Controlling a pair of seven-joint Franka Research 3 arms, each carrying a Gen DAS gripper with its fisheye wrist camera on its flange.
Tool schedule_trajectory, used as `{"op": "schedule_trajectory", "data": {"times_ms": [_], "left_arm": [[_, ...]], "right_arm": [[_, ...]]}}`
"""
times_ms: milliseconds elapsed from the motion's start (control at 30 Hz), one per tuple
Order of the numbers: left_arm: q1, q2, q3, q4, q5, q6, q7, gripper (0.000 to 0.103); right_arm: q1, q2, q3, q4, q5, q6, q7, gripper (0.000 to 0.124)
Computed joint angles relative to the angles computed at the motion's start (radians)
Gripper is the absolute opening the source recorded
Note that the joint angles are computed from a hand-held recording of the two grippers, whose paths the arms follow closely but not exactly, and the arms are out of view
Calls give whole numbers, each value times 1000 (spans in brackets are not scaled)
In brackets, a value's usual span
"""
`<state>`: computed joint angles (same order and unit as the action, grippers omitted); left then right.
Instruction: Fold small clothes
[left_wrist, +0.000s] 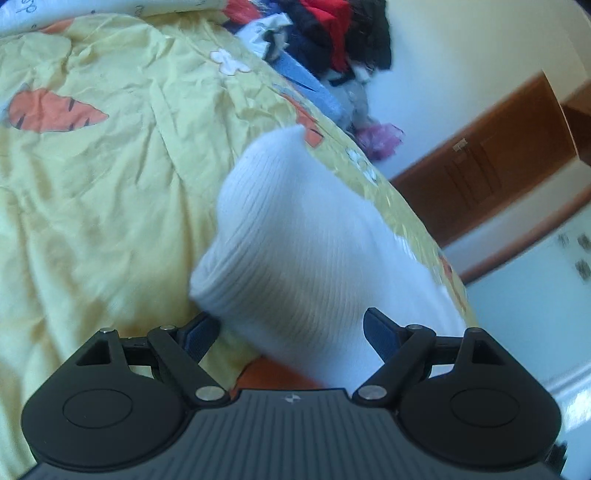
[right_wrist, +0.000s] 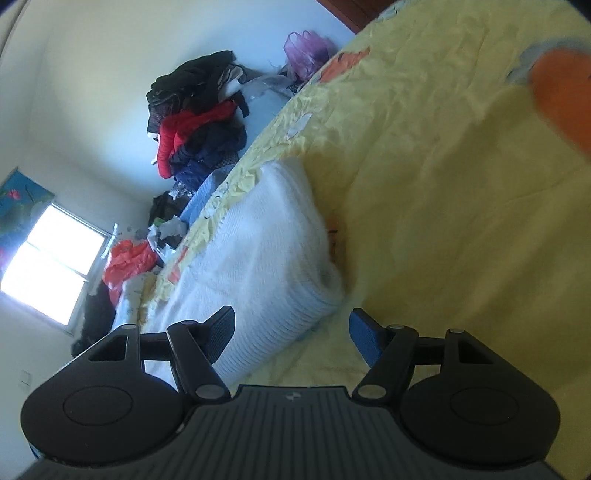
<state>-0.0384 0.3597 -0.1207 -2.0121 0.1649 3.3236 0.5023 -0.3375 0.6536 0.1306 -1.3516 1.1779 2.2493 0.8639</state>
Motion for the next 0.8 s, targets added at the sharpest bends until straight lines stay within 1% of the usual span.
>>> {"op": "schedule_trajectory", "data": {"times_ms": [33, 100, 133, 167, 200, 233, 267, 300, 333, 367, 400, 433, 467, 533, 567, 600, 633, 667, 700, 733, 767, 800], "left_arm": [[-64, 15, 65, 17, -31, 10, -15, 86], [-169, 40, 175, 57, -70, -6, -22, 85], [-221, 49, 231, 78, -82, -33, -26, 85], [-272, 52, 283, 95, -87, -65, -39, 80], [-331, 55, 348, 110, -79, -107, -62, 64], [-364, 60, 391, 130, -28, -158, -114, 53], [-372, 63, 399, 142, -47, -186, -96, 38], [-346, 56, 371, 126, -49, -170, -97, 35], [-329, 51, 355, 123, -41, -171, -104, 33], [-345, 44, 373, 124, -16, -184, -115, 30], [-374, 38, 409, 123, 15, -190, -137, 28], [-412, 25, 451, 116, 51, -191, -163, 27], [-433, 9, 473, 108, 82, -191, -178, 26], [-442, -36, 481, 69, 132, -171, -189, 24], [-443, -75, 479, 26, 158, -151, -191, 24], [-456, -113, 487, -14, 190, -143, -199, 24], [-478, -151, 506, -54, 230, -139, -214, 24], [-524, -200, 552, -109, 297, -137, -252, 24], [-559, -249, 586, -166, 369, -135, -301, 24], [-570, -285, 597, -208, 423, -131, -344, 24], [-568, -331, 588, -270, 456, -129, -372, 24], [-559, -359, 573, -311, 459, -126, -379, 24]], "right_arm": [[12, 20, 3, 22, 1, 5, 28, 69], [34, 44, 11, 47, 1, 37, 69, 69], [54, 56, 12, 58, 0, 83, 90, 68], [60, 54, 24, 48, 19, 133, 85, 61], [73, 58, 27, 48, 22, 173, 108, 55], [83, 69, 25, 63, 8, 189, 142, 38], [84, 82, 31, 79, -4, 187, 156, 31], [83, 86, 40, 82, -8, 194, 150, 31], [82, 83, 45, 77, -11, 205, 142, 30], [76, 76, 54, 69, -9, 210, 126, 29], [65, 65, 65, 57, 4, 207, 107, 28], [51, 53, 77, 46, 24, 196, 85, 28], [37, 37, 84, 29, 45, 182, 62, 27], [8, -15, 92, -20, 90, 132, -6, 27], [-9, -54, 91, -61, 114, 95, -50, 27], [-22, -89, 84, -99, 132, 60, -81, 27], [-36, -125, 74, -140, 146, 19, -107, 27], [-51, -162, 60, -185, 148, -29, -126, 27], [-60, -196, 41, -227, 140, -67, -135, 27], [-68, -228, 20, -271, 130, -102, -140, 27], [-70, -252, -1, -306, 120, -124, -142, 27], [-70, -279, -23, -346, 108, -141, -143, 27]]}}
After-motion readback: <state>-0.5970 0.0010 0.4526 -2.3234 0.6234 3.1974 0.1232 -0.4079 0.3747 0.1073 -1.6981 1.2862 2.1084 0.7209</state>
